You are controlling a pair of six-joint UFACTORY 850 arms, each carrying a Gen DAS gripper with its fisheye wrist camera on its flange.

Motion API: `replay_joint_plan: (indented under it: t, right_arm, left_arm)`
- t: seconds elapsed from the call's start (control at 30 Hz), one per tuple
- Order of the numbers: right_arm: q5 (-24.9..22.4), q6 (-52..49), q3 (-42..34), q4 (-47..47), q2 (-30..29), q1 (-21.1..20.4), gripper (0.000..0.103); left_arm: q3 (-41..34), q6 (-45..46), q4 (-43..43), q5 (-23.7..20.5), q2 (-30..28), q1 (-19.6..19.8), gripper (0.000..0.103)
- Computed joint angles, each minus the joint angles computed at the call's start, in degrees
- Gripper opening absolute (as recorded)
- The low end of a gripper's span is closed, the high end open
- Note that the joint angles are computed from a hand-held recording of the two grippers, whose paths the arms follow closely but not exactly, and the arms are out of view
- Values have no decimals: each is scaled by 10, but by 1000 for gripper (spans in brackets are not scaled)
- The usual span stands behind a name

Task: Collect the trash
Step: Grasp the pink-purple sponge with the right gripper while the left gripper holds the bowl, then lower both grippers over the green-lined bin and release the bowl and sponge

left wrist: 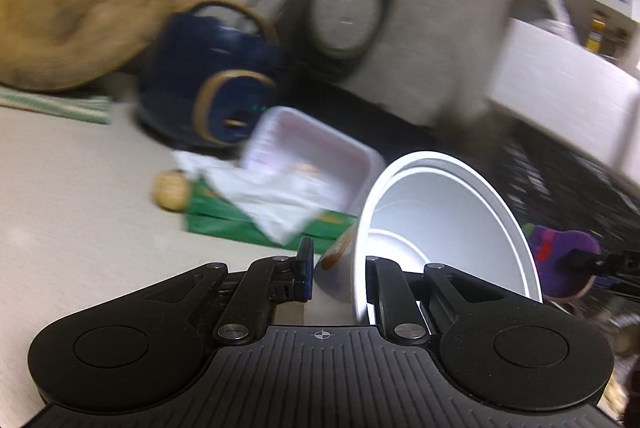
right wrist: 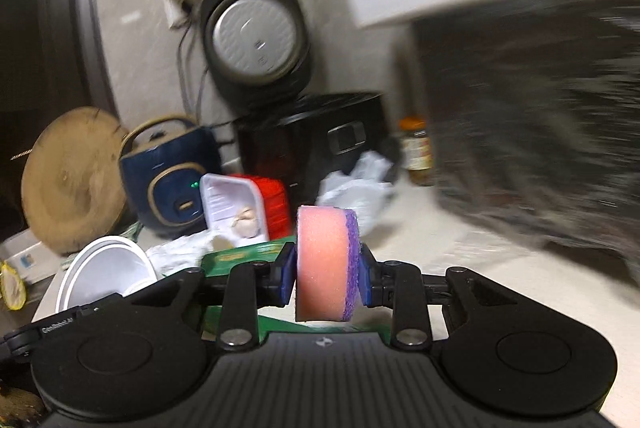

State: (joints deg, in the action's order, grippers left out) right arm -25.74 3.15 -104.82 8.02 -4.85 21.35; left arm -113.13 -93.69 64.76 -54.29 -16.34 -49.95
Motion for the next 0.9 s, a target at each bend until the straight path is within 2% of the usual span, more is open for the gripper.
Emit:
replay_joint_plan:
  t: [0.13, 0.23, 0.3, 0.43, 0.53, 0.6, 0.67, 0.8, 0.9]
  right_arm:
    - [54, 88, 123, -93, 93, -6, 30]
    - [57, 191, 204, -199, 150, -4, 30]
    - [52, 231, 257, -234, 184, -3, 30]
    - [54, 276, 364, -267, 241, -1, 30]
    - [46, 348, 427, -329, 259, 7, 30]
    - [39, 355, 456, -323, 258, 6, 30]
    - [43, 334, 479, -292, 255, -1, 30]
    - [58, 321, 510, -279, 247, -12, 30]
    - [61, 304, 519, -263, 232, -19, 30]
  left_arm:
    - [9, 46, -18, 68, 3, -24, 15]
    - [41, 146, -137, 159, 12, -22, 15]
    - [63, 233, -238, 181, 9, -18, 15]
    - [97, 340, -378, 159, -25, -6, 15]
    - [86, 410, -500, 109, -81, 19, 15]
    - [70, 444, -549, 81, -121, 33, 15]
    - [41, 467, -573, 47, -166, 44, 15]
    - [-26, 510, -619, 30, -244, 62, 19]
    - [-138, 559, -645, -45, -339, 69, 30]
